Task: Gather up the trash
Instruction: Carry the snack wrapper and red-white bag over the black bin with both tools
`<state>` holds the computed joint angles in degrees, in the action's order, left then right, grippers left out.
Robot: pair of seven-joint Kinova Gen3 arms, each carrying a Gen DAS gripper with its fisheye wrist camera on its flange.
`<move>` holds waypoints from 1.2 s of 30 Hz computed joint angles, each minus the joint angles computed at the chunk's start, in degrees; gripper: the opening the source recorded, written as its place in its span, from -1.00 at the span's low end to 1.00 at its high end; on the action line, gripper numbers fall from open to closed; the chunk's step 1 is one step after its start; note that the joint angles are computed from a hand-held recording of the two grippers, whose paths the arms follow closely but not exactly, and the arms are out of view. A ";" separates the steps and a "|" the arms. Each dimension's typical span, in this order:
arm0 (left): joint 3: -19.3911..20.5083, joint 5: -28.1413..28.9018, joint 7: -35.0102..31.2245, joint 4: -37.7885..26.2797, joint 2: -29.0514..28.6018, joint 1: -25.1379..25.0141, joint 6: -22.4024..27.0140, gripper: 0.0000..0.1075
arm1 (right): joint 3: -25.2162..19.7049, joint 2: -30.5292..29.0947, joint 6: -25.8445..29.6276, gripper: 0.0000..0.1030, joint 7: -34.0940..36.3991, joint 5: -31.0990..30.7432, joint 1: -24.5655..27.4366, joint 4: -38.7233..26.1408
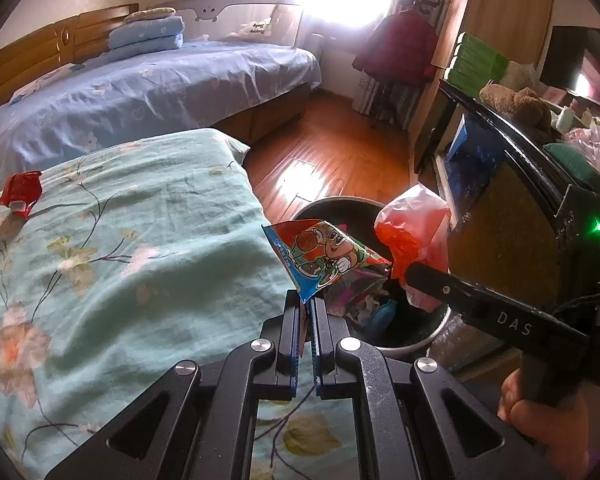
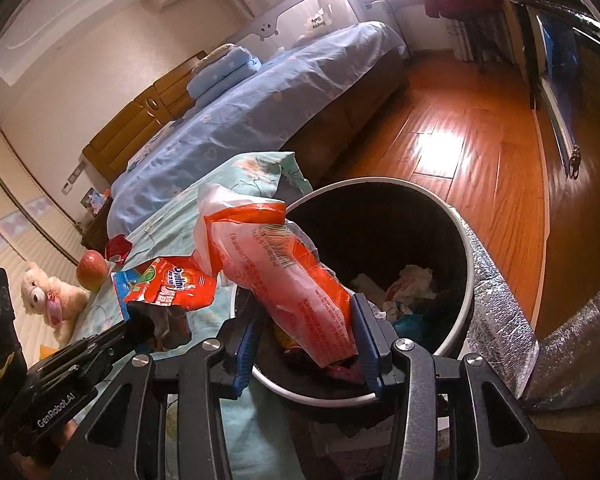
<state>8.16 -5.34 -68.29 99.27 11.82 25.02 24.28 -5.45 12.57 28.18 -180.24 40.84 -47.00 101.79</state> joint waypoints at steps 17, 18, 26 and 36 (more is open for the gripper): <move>-0.46 -0.83 -0.36 -2.36 2.17 1.12 0.57 -0.93 | 0.23 0.20 0.77 -0.14 2.30 -1.77 1.71 -0.57; -0.55 -1.02 -0.28 -2.47 2.25 1.31 0.63 -0.93 | 0.26 0.22 0.90 -0.14 2.31 -1.76 1.65 -0.64; -0.59 -1.08 -0.82 -3.20 2.79 1.55 0.79 -0.93 | 0.45 0.31 0.64 -0.14 2.93 -2.18 1.98 -0.70; -0.92 -1.73 -0.68 -4.30 3.60 2.26 1.26 -0.93 | 0.57 0.10 0.27 -0.14 3.84 -3.21 2.74 -0.62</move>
<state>7.24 -7.08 -68.98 94.97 15.42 27.28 25.54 -4.89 12.67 28.45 -176.40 37.63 -44.26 101.17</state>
